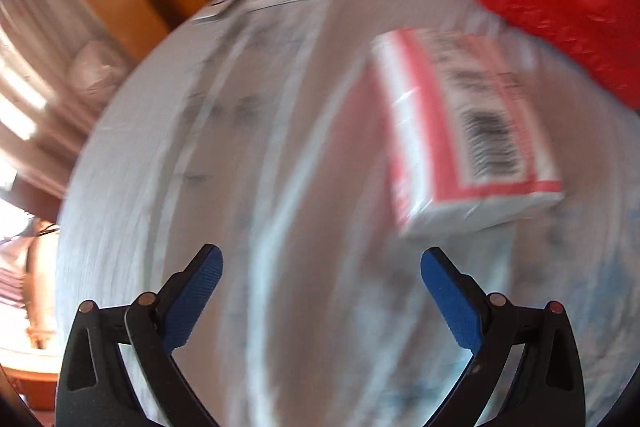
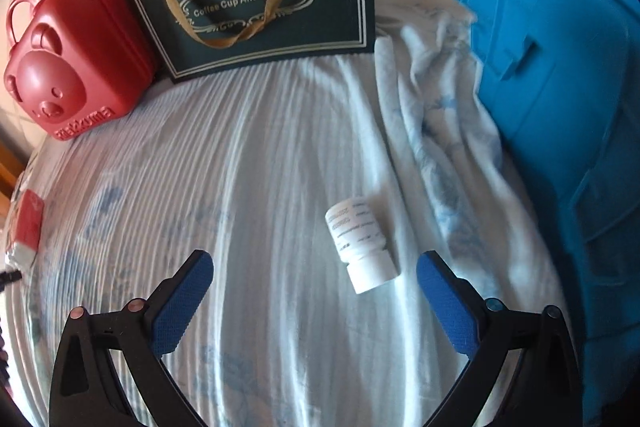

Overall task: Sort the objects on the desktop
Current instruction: 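Grasp the tissue pack with the left tool while the right grasps the white pill bottle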

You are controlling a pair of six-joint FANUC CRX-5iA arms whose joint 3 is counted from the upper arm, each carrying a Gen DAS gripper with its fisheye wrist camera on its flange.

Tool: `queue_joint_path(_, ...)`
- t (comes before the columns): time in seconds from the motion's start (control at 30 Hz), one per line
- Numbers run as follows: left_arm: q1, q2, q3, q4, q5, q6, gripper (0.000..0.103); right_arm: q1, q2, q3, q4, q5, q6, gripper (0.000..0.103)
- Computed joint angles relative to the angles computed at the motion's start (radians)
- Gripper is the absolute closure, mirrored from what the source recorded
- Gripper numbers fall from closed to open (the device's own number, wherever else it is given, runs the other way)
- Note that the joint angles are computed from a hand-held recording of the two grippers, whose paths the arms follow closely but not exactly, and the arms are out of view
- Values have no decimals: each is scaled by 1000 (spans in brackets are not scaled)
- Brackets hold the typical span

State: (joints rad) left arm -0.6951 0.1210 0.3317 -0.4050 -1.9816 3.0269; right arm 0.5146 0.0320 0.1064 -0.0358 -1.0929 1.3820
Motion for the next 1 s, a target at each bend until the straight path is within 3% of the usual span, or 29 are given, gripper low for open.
queue_joint_path(0.1,-30,-40,1,-10,-2,13,3,-4,-1,0,-18,-5,7,0)
queue_joint_path(0.23,-84,-23,132,-133,10,-68,3,-2,-2,6,-14,-10,20,0)
queue_joint_path(0.37,-17,7,182,-128,78,-168,3,10,-5,6,27,2,34,0)
queue_joint_path(0.43,36,47,203,-100,69,-230,3,-6,9,33,4,-20,50,0)
queue_joint_path(0.57,130,69,151,-1,121,-271,3,-17,38,71,-5,-58,54,1)
queue_joint_path(0.63,155,60,110,36,165,-271,3,-18,46,79,-2,-65,60,12)
queue_joint_path(0.77,171,90,96,57,161,-298,4,-10,81,100,19,-96,69,55)
queue_joint_path(0.8,168,90,91,55,168,-304,14,1,88,94,43,-96,65,60)
queue_joint_path(0.83,160,81,80,51,187,-302,19,7,92,90,56,-97,65,74)
queue_joint_path(1.0,84,74,114,6,164,-276,23,6,59,73,36,-82,69,75)
